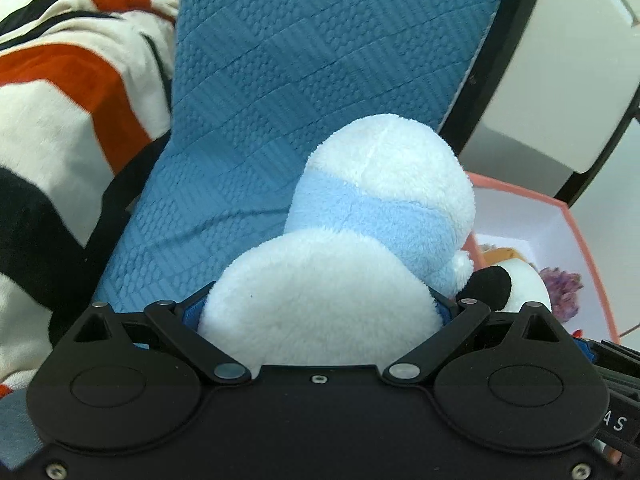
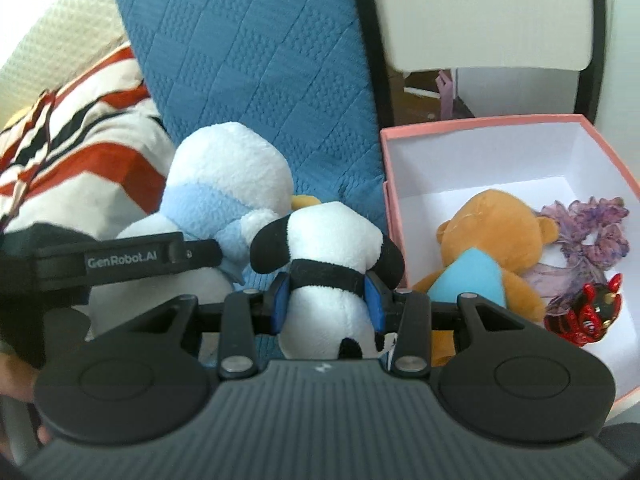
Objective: Organize objects
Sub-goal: 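Lift the snowman and panda and carry both over the box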
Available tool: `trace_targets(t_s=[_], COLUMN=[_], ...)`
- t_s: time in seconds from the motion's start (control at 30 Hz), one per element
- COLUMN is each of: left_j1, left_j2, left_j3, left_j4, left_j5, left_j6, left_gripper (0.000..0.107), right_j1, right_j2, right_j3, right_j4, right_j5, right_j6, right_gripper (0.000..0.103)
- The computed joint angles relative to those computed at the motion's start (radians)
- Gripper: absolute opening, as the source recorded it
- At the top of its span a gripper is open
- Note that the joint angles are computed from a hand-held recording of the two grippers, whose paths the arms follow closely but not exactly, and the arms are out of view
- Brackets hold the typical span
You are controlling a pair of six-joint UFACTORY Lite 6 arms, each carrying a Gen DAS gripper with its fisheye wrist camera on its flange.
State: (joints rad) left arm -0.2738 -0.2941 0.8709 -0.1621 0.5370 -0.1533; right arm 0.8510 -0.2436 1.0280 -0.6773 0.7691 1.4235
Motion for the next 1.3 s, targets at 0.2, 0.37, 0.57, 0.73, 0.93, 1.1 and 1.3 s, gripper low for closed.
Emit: trace_targets(t_s=[0.2, 0.37, 0.57, 0.73, 0.93, 1.1, 1.3], left_j1=[-0.078, -0.116, -0.181, -0.255, -0.368, -0.469, -0.541], left_j2=[0.055, 0.073, 0.121, 0.227, 0.387, 0.541, 0.627], left_j3=[0.156, 0.268, 0.432, 0.636, 0.864, 1.022, 1.047], left_j4=[0.050, 0.050, 0.112, 0.157, 0.231, 0.274, 0.300], left_j5=[0.085, 0.146, 0.223, 0.289, 0.349, 0.379, 0.317], left_j6=[-0.097, -0.138, -0.234, -0.331, -0.434, -0.490, -0.563], left_gripper=[0.097, 0.097, 0.097, 0.097, 0.097, 0.097, 0.097], right_j1=[-0.020, -0.054, -0.131, -0.231, -0.387, -0.622, -1.013], right_j2=[-0.067, -0.096, -0.134, -0.164, -0.238, -0.326, -0.444], right_j3=[0.048, 0.122, 0.198, 0.264, 0.265, 0.196, 0.051], right_j4=[0.032, 0.051, 0.107, 0.165, 0.267, 0.445, 0.747], right_j5=[0.093, 0.154, 0.180, 0.186, 0.171, 0.137, 0.127], right_j6=[-0.067, -0.148, -0.279, -0.413, -0.569, -0.813, -1.203], right_gripper=[0.043, 0.043, 0.043, 0.043, 0.043, 0.043, 0.043])
